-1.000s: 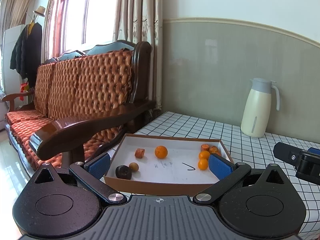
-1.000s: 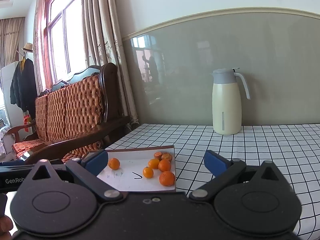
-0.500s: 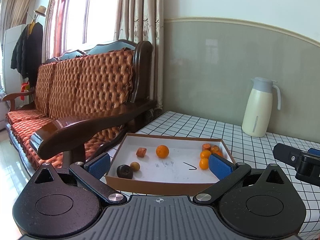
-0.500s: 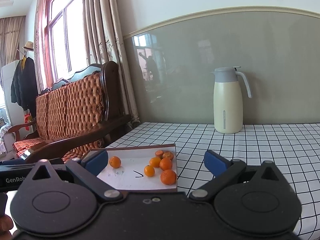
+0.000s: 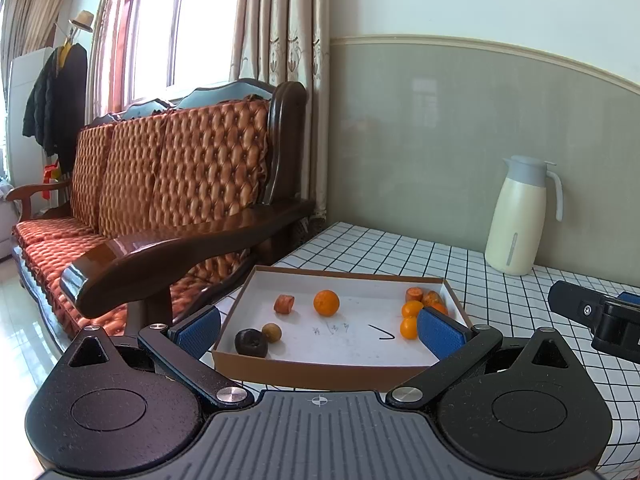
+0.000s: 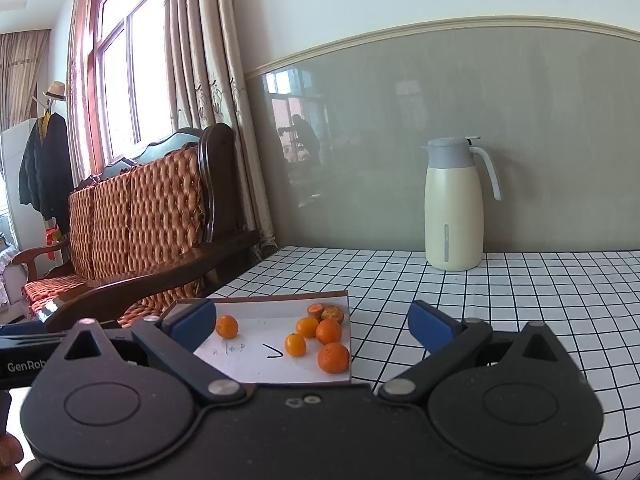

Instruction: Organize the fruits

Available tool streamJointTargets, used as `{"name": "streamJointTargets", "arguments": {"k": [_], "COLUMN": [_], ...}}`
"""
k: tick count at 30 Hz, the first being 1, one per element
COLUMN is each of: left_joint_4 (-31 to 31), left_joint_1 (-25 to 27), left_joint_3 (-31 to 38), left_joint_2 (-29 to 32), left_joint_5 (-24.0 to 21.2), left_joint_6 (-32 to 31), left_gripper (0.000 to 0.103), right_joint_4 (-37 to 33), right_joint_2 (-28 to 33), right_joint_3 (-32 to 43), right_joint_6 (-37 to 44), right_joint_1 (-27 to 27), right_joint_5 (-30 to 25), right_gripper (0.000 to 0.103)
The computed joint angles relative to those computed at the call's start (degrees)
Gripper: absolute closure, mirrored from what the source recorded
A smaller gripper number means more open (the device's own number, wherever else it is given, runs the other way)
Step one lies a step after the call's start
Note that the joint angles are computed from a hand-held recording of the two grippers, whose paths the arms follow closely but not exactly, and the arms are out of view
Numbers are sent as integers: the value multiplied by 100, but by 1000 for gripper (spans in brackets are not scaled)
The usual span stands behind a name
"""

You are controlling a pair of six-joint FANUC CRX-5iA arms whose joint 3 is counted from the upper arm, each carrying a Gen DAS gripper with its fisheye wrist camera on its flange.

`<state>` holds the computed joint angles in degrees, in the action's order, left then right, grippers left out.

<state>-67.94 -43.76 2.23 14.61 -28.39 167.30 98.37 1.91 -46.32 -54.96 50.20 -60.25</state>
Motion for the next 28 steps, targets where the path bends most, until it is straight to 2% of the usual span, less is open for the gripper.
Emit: {"name": "streamJointTargets", "arguments": {"k": [20, 23, 24, 26, 28], "left_joint_4": [55, 83, 29, -484, -636], "left_joint_1": [20, 65, 63, -48, -135], "left_joint_3": [-8, -37, -55, -99, -24], "left_joint_2": [22, 15, 10, 11, 83], "left_joint_5": [33, 224, 298, 359, 219], "left_joint_6": [-38, -79, 4, 576, 642], "left_gripper": [0, 0, 0, 0, 0], "right_joint_4": [-29, -8, 15, 20, 38], "right_joint_2": [68, 63, 62, 70, 56], "right_joint_3": [79, 64, 51, 47, 10], "right_joint_6": [144, 139, 118, 88, 12], "right_joint_1": [-10, -37, -52, -71, -139], "right_joint_5": [82, 118, 122, 113, 155], "right_gripper": [6, 6, 6, 6, 6]}}
